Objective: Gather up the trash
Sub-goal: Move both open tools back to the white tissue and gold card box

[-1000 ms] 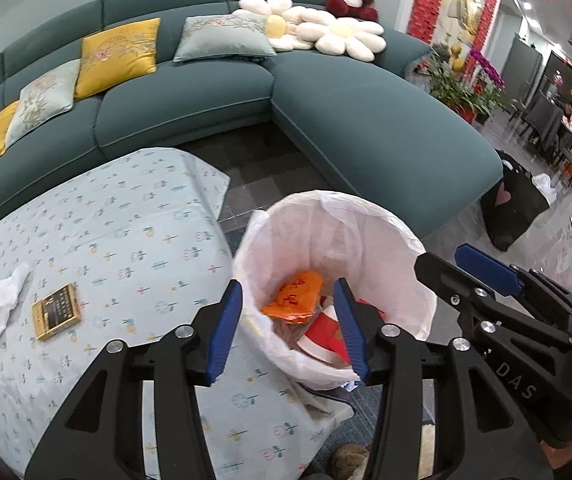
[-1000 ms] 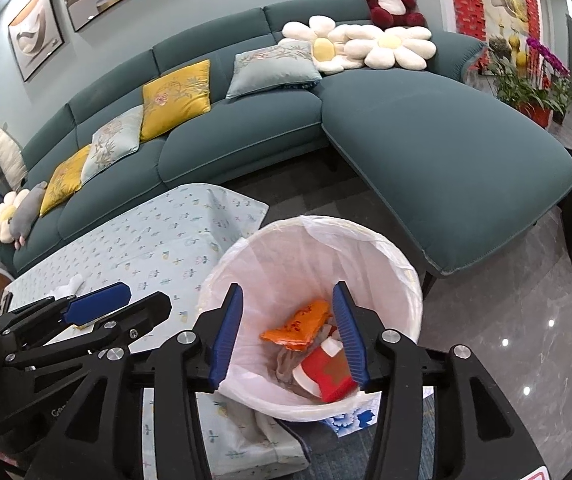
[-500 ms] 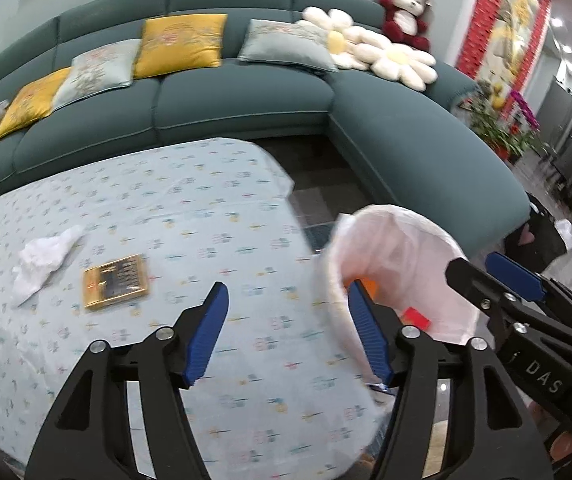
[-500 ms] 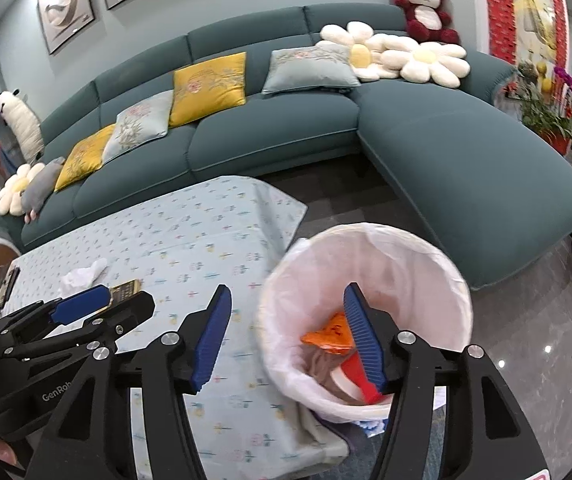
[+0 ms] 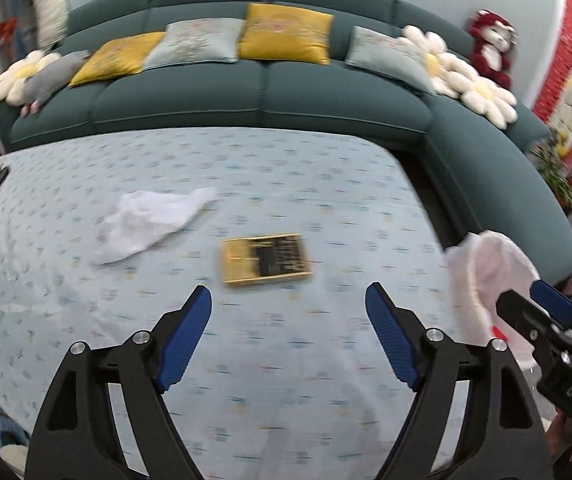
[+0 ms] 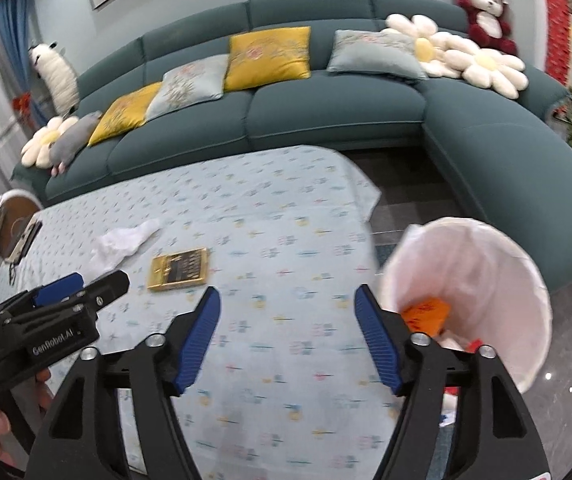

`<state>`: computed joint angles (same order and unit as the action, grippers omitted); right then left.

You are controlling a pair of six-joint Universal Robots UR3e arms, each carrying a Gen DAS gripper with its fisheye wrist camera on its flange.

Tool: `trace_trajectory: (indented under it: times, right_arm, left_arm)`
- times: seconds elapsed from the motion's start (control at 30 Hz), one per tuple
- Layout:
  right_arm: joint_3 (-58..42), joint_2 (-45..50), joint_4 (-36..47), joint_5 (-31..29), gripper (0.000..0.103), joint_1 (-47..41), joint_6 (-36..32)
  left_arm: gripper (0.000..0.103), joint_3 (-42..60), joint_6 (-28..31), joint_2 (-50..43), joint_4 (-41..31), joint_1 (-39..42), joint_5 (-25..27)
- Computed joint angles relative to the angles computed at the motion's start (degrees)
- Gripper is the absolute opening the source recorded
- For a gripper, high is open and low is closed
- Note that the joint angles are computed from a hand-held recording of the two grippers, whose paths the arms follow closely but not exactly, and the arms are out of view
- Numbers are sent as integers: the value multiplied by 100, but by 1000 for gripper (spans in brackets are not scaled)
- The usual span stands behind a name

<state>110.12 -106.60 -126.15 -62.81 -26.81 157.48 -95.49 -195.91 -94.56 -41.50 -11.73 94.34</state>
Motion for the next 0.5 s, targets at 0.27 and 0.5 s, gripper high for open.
trace_trajectory:
  times: [0.27,0.5]
  right_arm:
    - [-392,1308,-983,-873,72,1800,897]
    - [-1311,2758,-1365,-1325,75,2799,1470]
  left_arm:
    - [81,-1030,624,497,365,1366,-362]
    - [82,-1165,1145,172,659,2277,-713]
